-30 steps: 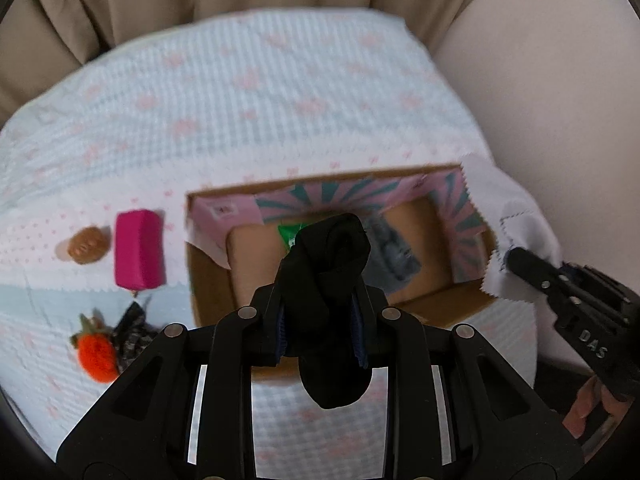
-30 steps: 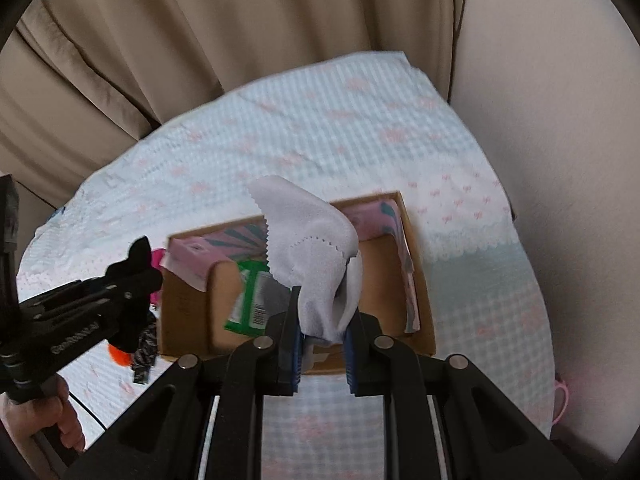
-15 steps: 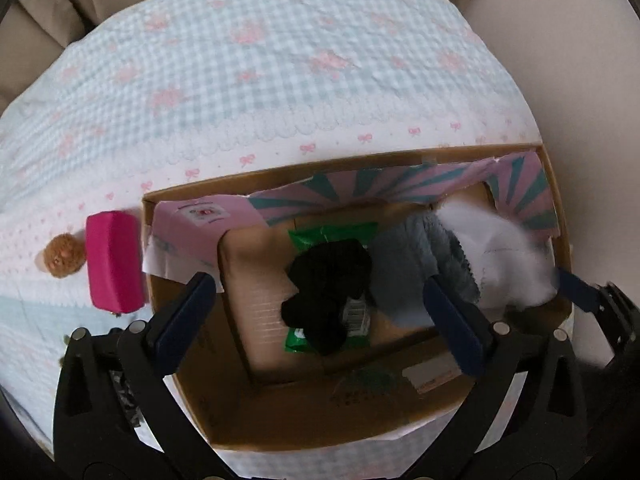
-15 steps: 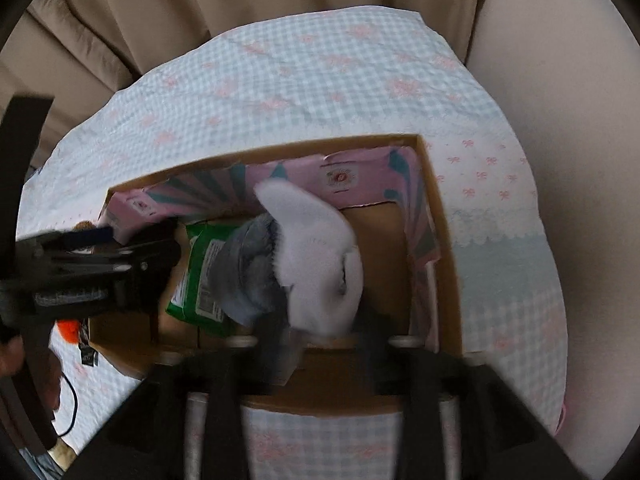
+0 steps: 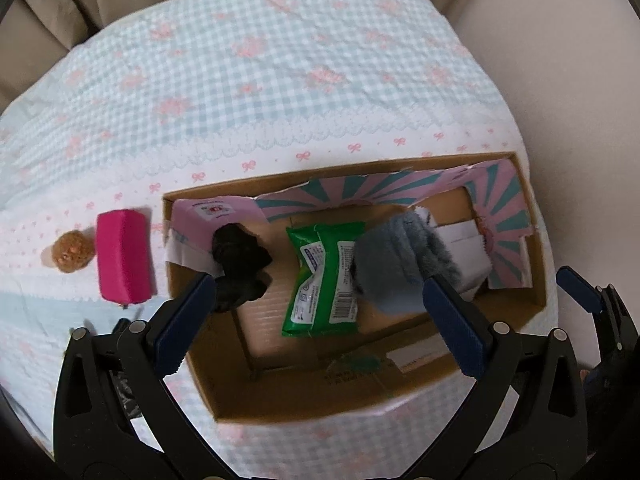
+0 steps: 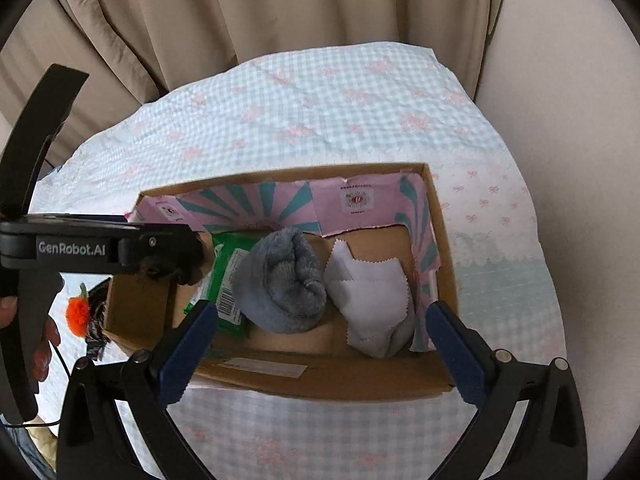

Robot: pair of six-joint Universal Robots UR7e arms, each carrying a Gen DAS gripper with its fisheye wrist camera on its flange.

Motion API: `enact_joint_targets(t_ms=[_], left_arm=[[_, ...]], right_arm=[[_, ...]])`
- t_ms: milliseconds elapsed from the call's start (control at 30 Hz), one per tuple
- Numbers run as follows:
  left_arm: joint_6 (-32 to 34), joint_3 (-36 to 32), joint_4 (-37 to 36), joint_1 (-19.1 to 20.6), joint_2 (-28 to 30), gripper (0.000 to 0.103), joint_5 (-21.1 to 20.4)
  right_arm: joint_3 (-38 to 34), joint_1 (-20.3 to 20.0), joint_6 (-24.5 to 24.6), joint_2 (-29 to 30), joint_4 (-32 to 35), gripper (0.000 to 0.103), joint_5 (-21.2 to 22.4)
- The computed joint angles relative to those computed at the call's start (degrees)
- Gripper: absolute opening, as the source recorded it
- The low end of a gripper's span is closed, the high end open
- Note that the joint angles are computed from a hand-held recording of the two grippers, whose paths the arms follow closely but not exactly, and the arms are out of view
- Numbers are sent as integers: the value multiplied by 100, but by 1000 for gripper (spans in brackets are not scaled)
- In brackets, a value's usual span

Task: Organize soft objects
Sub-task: 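Withdraw both open tools from the box, then move both tools toward the orange pompom and black scrunchie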

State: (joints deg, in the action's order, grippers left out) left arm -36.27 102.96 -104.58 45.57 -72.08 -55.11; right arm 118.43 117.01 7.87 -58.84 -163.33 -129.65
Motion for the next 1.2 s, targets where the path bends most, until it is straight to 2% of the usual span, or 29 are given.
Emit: enact_joint_targets(t_ms=[200,300,533,700,900,1200], left_arm=[[-99,-86,201,-324,-291,103,42],[-170,-160,404,-523,-469,103,26],[-492,-306,956,-1148,-1004,103,416],[-851,-451,1606,-1694,-1437,103,907],[-1421,-583,2474,-2228,-2098,103,1244],[-2230,-1010,4332,-3030,-3068,103,1762]], right_arm=[[-138,317,115,-185,312,103,-95],[-247,514,325,-296,545,103,-137],[-635,956,868,-459,1422,103,-341],[-802,1346,1061,-548,1520,103,-484],[-1083,1919,1227,-475,1595,103,-682],[-1859,2920,2006,64,2379,103,-1562]])
